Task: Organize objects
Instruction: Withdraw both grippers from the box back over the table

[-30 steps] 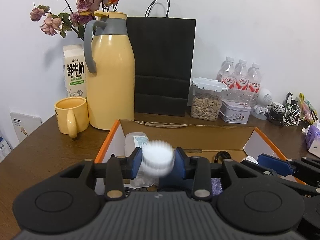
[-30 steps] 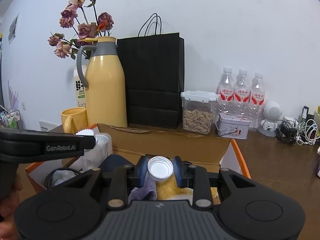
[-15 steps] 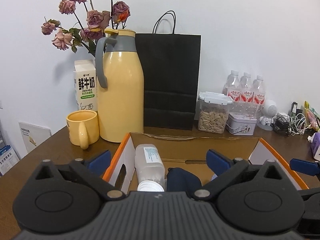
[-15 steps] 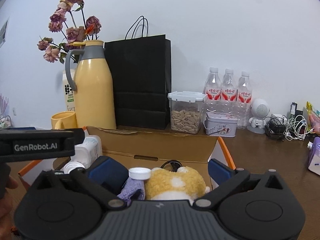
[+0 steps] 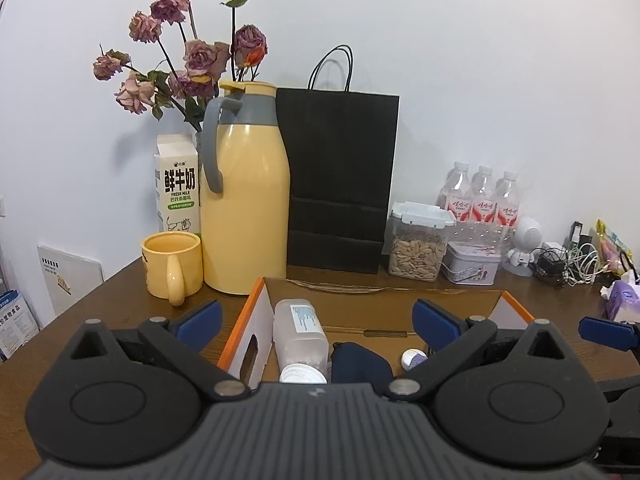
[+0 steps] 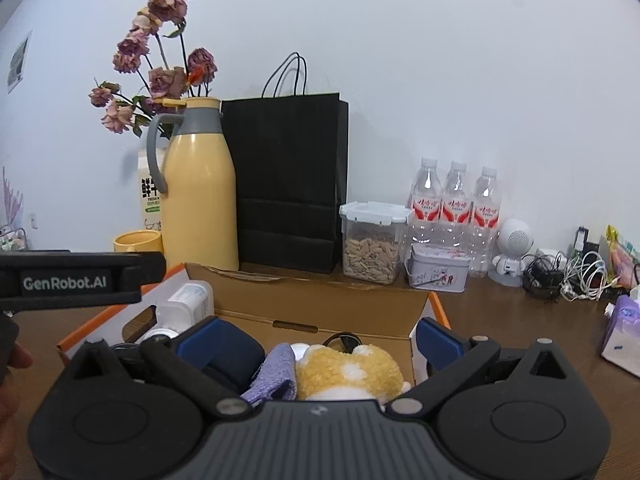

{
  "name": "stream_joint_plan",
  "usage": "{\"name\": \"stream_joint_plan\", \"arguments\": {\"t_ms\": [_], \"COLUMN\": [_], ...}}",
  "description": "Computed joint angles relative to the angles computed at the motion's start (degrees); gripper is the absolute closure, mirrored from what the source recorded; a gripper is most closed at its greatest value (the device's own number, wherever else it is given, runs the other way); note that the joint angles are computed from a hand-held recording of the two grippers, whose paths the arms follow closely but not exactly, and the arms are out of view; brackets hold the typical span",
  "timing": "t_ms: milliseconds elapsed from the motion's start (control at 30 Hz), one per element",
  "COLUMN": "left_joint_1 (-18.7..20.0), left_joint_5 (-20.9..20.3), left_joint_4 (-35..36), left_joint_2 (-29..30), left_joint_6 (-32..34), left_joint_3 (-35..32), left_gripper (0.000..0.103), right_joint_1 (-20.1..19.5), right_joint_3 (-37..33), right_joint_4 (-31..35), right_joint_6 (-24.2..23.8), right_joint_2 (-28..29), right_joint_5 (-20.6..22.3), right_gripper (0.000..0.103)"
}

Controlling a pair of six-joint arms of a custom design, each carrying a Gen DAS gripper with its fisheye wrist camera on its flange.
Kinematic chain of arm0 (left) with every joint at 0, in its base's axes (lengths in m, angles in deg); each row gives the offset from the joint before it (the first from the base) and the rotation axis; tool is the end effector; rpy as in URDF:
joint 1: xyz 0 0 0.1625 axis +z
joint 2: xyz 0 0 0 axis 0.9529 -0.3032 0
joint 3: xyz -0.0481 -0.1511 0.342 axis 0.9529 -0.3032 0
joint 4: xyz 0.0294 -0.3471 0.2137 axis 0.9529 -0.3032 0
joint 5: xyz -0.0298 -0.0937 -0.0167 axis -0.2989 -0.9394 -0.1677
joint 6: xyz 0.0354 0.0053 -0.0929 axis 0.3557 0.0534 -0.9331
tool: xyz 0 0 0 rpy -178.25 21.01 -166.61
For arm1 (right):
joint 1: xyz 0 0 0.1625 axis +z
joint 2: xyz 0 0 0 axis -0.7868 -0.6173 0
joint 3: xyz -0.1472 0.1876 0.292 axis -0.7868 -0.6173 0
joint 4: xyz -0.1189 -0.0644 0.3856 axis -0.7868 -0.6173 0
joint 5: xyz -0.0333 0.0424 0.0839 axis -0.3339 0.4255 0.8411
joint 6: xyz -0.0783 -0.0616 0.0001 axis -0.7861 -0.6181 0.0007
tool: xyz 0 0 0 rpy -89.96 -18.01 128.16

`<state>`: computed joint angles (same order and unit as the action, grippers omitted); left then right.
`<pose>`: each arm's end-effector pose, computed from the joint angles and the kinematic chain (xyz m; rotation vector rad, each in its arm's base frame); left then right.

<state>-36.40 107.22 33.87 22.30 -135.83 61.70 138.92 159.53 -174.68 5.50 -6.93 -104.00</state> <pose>-0.2861 -0.4715 0.0062 0.7303 2.1369 -1.4087 0.0848 -0.4772 0.2085 0.5284 -1.9237 1.4034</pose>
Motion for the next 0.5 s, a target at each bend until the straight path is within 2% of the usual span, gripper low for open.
{"name": "stream_joint_plan", "arguments": {"t_ms": [267, 500], "left_joint_1": [-2.71, -5.02], "left_joint_5": [-1.18, -3.89], "left_joint_4": [2.59, 7.19], "left_joint_2": [-5.12, -8.87], "left_joint_6": [-1.81, -5.63], "left_joint_3": [5.7, 10.32], "left_gripper": [0.0, 0.0], "right_joint_1": [1.23, 0.49], "right_joint_3": [6.64, 13.89], "right_joint_4": [-3.22, -6.13], "right_joint_6": [-1.45, -0.87], "right_joint_2": [-3.76, -6.71], "right_joint_5": [-0.38, -1.06], "right_gripper": [0.0, 0.0]}}
